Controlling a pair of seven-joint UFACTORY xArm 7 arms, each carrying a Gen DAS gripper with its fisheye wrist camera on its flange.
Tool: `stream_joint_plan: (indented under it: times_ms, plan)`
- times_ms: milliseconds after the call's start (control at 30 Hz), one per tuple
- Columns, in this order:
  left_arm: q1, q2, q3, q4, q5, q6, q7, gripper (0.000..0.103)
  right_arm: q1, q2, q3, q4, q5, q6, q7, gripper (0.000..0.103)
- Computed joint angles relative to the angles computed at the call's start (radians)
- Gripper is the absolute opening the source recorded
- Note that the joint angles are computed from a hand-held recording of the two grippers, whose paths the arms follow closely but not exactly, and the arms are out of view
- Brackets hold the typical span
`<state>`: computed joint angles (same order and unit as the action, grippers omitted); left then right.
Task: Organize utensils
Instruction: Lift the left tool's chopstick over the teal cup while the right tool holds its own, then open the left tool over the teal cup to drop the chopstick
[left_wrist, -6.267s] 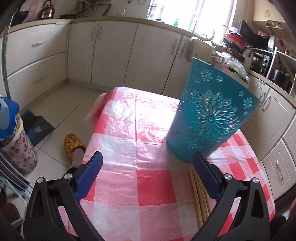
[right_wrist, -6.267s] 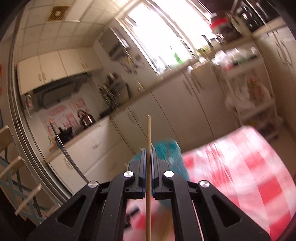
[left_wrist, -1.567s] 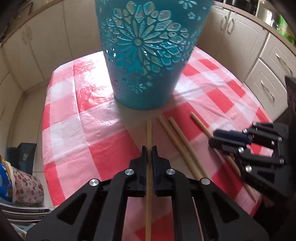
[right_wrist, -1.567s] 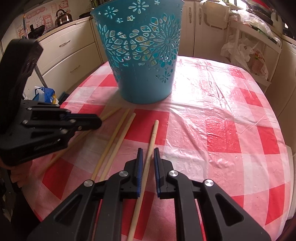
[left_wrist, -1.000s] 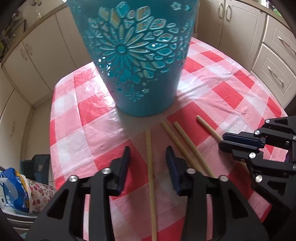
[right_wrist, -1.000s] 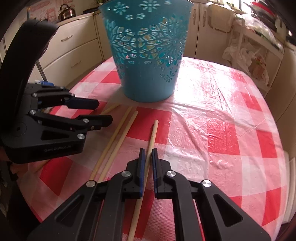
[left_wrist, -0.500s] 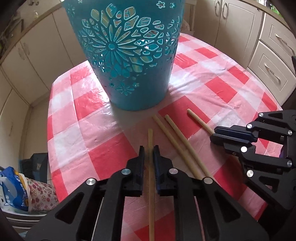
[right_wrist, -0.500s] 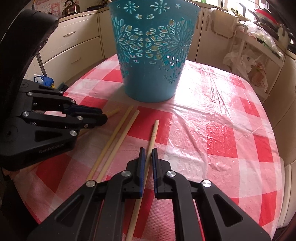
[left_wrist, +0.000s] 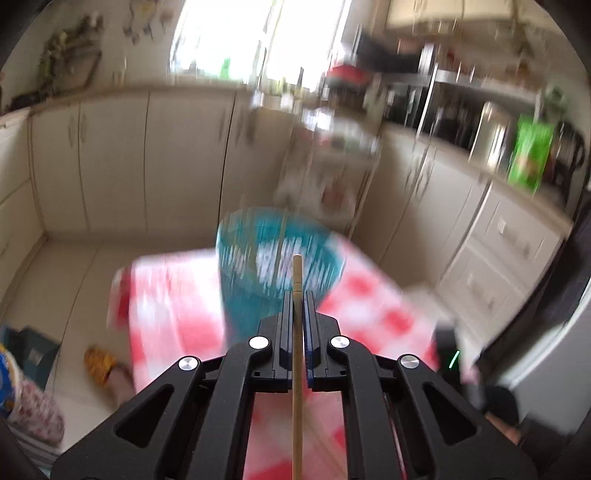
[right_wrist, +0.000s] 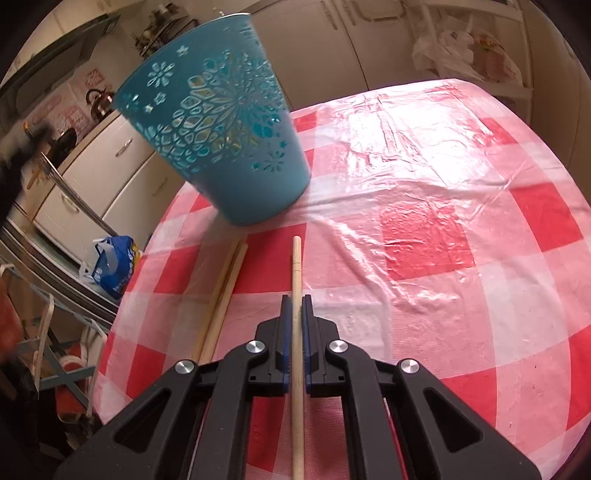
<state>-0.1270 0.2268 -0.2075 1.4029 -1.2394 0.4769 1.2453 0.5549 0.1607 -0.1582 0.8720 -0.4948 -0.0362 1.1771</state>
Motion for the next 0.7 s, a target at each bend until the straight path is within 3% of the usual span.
stream_joint_plan:
  times_ms: [133, 300, 400, 533, 700]
  plan:
    - [-0.018, 0.049, -0.043, 0.119, -0.204, -0.114, 0.126, 0.005, 0.008, -0.002, -0.008, -0.004, 0.004, -0.006, 0.005, 0.006]
    - [-0.064, 0.172, -0.07, 0.33, -0.341, -0.245, 0.186, 0.005, 0.025, -0.002, -0.03, -0.011, 0.016, -0.022, 0.005, 0.006]
    - [-0.113, 0.279, -0.085, 0.488, -0.395, -0.375, 0.233, 0.005, 0.027, -0.005, -0.033, -0.02, 0.034, -0.03, -0.007, 0.006]
    - [-0.203, 0.447, -0.052, 0.687, -0.231, -0.519, 0.033, 0.005, 0.023, -0.006, -0.027, -0.025, 0.065, -0.033, -0.04, 0.006]
    - [-0.304, 0.552, 0.092, 0.771, -0.011, -0.572, -0.269, 0.005, 0.033, -0.003, -0.032, -0.021, 0.091, -0.031, -0.064, 0.006]
